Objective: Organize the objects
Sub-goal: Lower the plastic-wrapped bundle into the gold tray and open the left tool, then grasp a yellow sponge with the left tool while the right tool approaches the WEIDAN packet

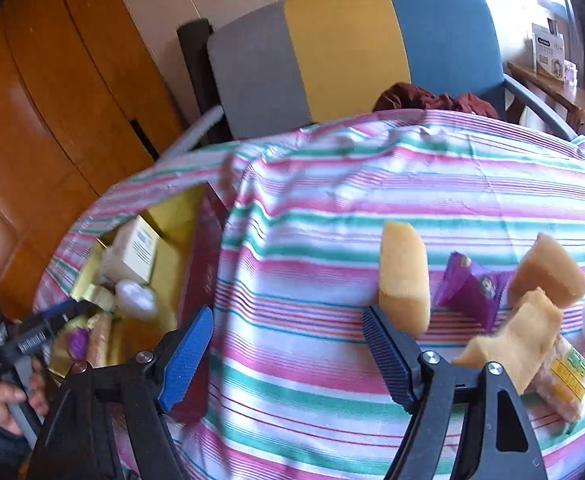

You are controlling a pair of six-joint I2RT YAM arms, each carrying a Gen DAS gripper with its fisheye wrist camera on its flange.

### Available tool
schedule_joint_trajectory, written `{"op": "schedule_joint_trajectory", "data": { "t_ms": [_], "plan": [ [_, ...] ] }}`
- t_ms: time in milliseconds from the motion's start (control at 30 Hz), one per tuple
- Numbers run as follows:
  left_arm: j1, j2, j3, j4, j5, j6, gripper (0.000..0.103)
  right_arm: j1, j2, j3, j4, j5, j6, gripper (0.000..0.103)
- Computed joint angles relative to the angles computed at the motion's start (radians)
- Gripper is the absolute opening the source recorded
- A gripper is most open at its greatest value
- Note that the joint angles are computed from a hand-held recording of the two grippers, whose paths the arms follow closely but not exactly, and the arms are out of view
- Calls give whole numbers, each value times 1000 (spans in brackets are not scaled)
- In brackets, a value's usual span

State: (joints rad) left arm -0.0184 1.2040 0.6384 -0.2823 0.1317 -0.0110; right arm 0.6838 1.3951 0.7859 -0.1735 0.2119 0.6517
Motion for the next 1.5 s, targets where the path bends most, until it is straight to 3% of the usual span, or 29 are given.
{"op": "schedule_joint_trajectory", "data": {
  "t_ms": [433, 767, 1033, 1200, 1333, 1500],
  "plan": [
    [-165, -244, -91, -91, -157, -53, 65, 0, -69, -23, -17, 64, 40, 79],
    [-179, -307, -106, -129, -144, -50, 66, -29, -102, -46, -46, 72, 98, 79],
    [-172, -310, -100, -132, -113, -43, 66, -100, -198, -43, -181, 47, 163, 79],
    [-174, -300, -90, -132, -88, -47, 66, -215, -355, -84, -299, 109, 149, 79],
    [-211, -287, -73, -125, -98, -51, 66, -355, -481, -191, -329, 138, 226, 79],
    [-318, -233, -25, -102, -140, -66, 66, -533, -585, -269, -329, 19, 312, 79]
  ]
}}
